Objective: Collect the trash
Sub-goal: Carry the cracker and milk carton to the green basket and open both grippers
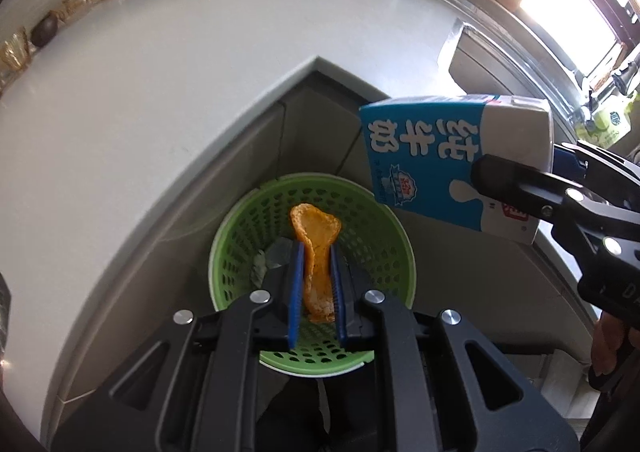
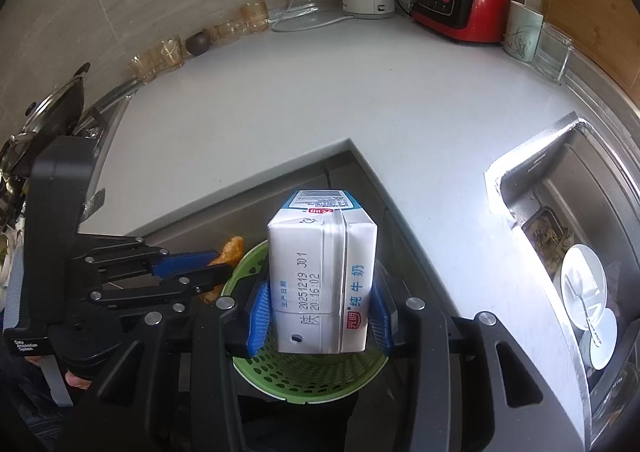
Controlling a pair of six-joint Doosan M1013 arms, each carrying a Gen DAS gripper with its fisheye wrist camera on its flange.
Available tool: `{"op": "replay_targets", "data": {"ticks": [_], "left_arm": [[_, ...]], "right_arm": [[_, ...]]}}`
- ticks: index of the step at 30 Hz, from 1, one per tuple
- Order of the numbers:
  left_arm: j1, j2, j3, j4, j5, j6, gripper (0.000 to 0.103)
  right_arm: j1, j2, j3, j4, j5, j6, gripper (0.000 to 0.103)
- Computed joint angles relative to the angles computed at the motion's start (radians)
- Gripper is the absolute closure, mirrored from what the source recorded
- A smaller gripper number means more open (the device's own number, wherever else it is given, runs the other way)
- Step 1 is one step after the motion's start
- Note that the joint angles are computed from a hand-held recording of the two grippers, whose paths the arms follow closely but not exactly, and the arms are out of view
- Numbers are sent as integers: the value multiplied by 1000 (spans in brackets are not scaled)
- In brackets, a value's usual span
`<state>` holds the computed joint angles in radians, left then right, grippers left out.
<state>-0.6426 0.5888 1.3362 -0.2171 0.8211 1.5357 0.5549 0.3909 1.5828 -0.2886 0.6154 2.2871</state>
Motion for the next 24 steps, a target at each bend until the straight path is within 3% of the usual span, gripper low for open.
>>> {"op": "replay_targets", "data": {"ticks": [2,4,10,13,24], "left_arm": [[3,6,-5,-29,27,16,85],[0,7,-2,-34,39,16,65],[-2,-9,17,-13,1,5,30],[1,-15,22,2,-9,-19,22],[30,-51,73,142,-56,-238,17]], "right_arm": [[1,-1,2,-3,4,7,61],[1,1,2,-2,11,11,61],[-2,3,6,13,21,7,61],[-4,8,4,28,28,-6,61],[2,53,-21,135,55,-126,59]]}}
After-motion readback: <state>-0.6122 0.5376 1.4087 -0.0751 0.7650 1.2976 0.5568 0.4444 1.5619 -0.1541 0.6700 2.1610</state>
